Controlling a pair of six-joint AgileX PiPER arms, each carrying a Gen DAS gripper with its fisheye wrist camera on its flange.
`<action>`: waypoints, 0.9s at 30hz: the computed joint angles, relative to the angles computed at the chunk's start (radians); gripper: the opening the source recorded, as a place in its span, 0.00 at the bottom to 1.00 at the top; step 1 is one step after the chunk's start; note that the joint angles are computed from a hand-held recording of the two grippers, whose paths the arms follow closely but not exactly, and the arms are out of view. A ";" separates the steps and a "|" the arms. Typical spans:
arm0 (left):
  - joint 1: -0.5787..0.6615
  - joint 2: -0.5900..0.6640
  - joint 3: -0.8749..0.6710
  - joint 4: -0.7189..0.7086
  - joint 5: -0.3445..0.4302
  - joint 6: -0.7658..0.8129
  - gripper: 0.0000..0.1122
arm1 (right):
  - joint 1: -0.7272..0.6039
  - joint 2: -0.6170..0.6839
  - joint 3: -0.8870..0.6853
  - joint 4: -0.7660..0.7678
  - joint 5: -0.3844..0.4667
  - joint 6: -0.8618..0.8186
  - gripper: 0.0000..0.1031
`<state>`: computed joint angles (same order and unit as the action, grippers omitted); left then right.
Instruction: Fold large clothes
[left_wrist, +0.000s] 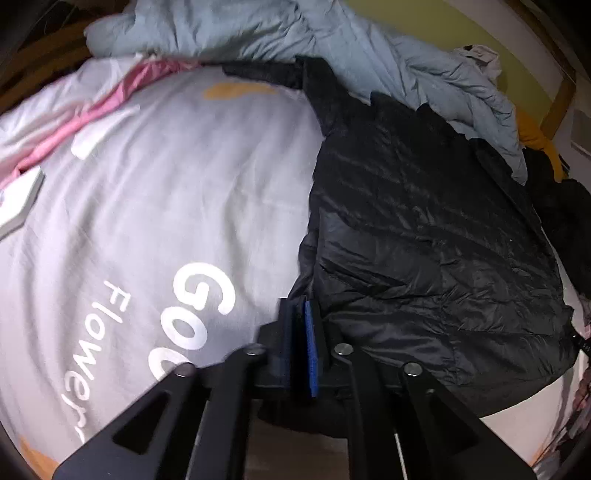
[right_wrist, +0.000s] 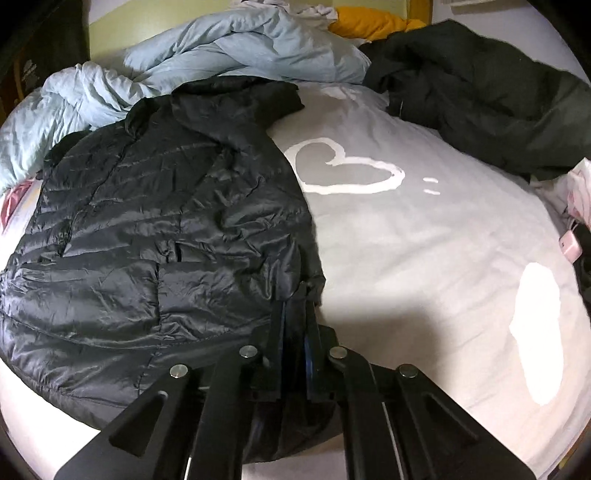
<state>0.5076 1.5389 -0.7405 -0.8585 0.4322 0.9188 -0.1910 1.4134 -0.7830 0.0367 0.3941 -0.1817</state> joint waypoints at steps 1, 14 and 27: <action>0.001 -0.017 0.014 -0.019 -0.016 0.024 0.17 | 0.011 -0.009 0.004 -0.037 -0.004 0.039 0.12; -0.058 -0.451 0.239 -0.447 -0.098 0.540 0.79 | 0.042 -0.335 0.089 0.141 0.013 -0.121 0.81; -0.250 -0.384 0.236 -0.152 -0.030 0.404 0.92 | 0.335 -0.387 0.166 -0.094 -0.004 -0.012 0.89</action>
<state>0.2576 1.1553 -0.5049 -1.0103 0.4020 1.3227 0.1443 1.0262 -0.6174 -0.0578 0.3903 -0.1935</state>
